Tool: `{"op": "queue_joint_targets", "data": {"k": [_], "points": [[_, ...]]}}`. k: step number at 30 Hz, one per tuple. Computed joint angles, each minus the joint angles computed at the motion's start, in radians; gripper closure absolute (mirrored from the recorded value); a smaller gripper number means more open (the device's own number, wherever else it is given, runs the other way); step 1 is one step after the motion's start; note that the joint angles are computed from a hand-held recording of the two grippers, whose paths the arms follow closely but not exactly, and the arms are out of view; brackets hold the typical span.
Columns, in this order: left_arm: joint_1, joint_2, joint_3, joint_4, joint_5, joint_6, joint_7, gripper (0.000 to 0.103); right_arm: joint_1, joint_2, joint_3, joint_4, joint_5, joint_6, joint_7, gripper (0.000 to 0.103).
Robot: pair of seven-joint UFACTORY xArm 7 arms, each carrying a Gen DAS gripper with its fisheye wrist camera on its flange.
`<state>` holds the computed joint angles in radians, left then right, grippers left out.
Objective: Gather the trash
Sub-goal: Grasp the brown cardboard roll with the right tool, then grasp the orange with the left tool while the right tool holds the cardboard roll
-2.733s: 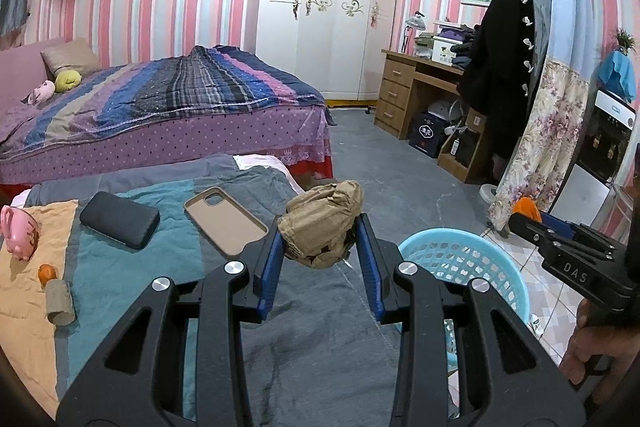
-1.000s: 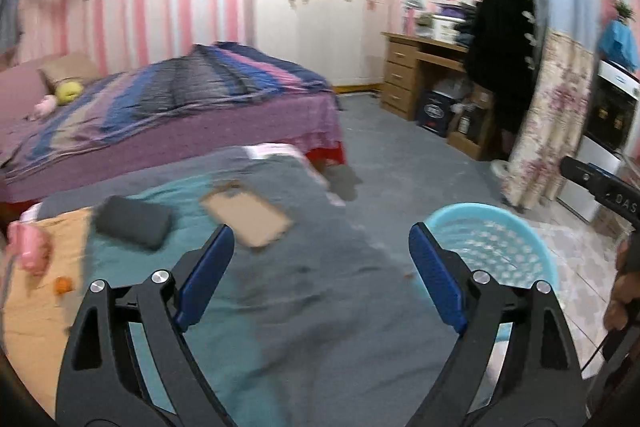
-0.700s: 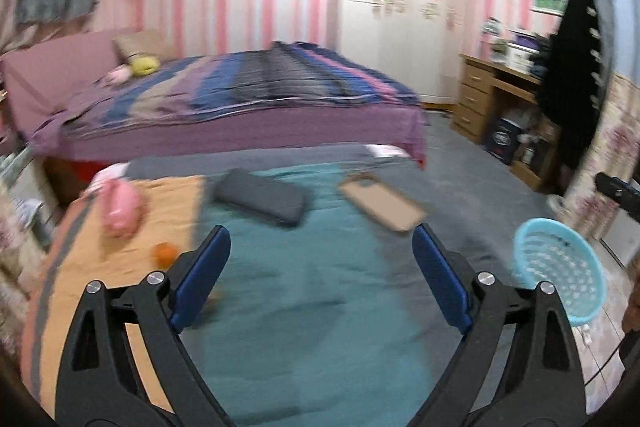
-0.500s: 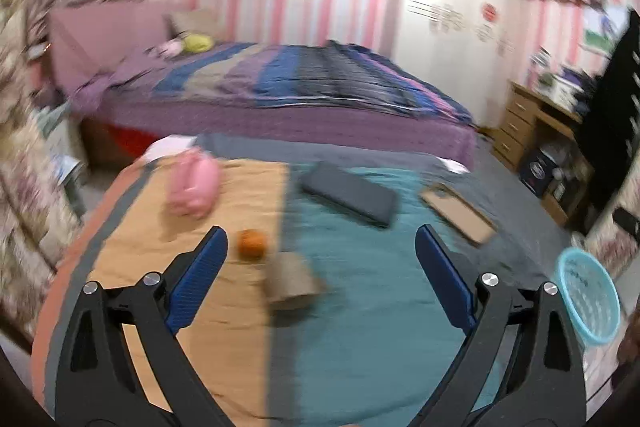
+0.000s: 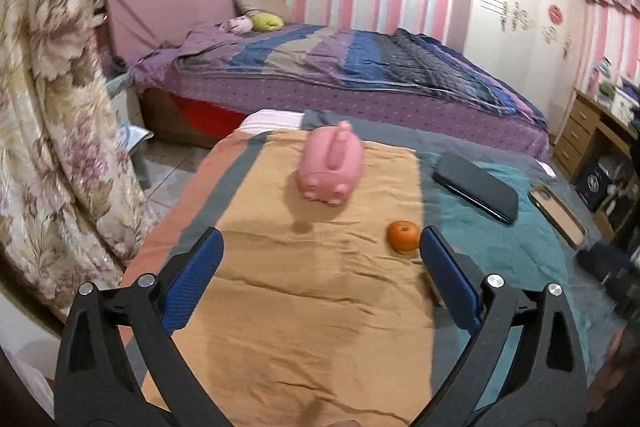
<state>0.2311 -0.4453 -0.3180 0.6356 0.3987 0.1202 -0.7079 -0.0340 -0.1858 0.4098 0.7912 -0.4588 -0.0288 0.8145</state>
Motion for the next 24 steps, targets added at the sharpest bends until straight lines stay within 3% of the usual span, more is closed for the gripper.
{"op": "queue_joint_targets", "data": {"k": [4, 7, 10, 15, 17, 19, 20, 22, 24], "points": [[-0.043, 0.025, 0.069, -0.001, -0.046, -0.013, 0.037, 0.008, 0.056, 0.148, 0.005, 0.119, -0.044, 0.039, 0.016, 0.020], [-0.036, 0.043, 0.074, 0.010, -0.053, -0.012, 0.050, 0.008, 0.139, 0.273, -0.026, 0.234, -0.085, 0.108, 0.038, 0.020], [-0.041, 0.068, 0.077, 0.023, -0.061, -0.012, 0.057, 0.008, 0.168, 0.371, -0.008, 0.322, -0.046, 0.167, -0.060, 0.021], [-0.064, 0.162, 0.078, 0.073, -0.051, 0.006, 0.064, 0.008, 0.295, 0.464, -0.096, 0.420, -0.078, 0.259, -0.088, 0.023], [-0.087, 0.210, 0.085, 0.103, -0.043, 0.017, 0.057, 0.008, 0.294, 0.478, -0.084, 0.434, -0.019, 0.286, -0.165, 0.046], [-0.123, 0.248, 0.104, 0.128, -0.042, 0.019, 0.051, 0.008, 0.278, 0.468, -0.075, 0.420, 0.054, 0.267, -0.221, 0.055], [-0.145, 0.266, 0.114, 0.143, -0.049, 0.018, 0.051, 0.008, 0.244, 0.447, -0.050, 0.387, 0.116, 0.233, -0.263, 0.058], [-0.172, 0.298, 0.116, 0.172, -0.026, 0.019, 0.026, 0.008, 0.264, 0.412, -0.091, 0.348, 0.136, 0.202, -0.260, 0.059], [-0.168, 0.341, 0.082, 0.227, 0.100, 0.046, -0.056, 0.008, 0.283, 0.341, -0.158, 0.276, 0.134, 0.159, -0.207, 0.059]]}}
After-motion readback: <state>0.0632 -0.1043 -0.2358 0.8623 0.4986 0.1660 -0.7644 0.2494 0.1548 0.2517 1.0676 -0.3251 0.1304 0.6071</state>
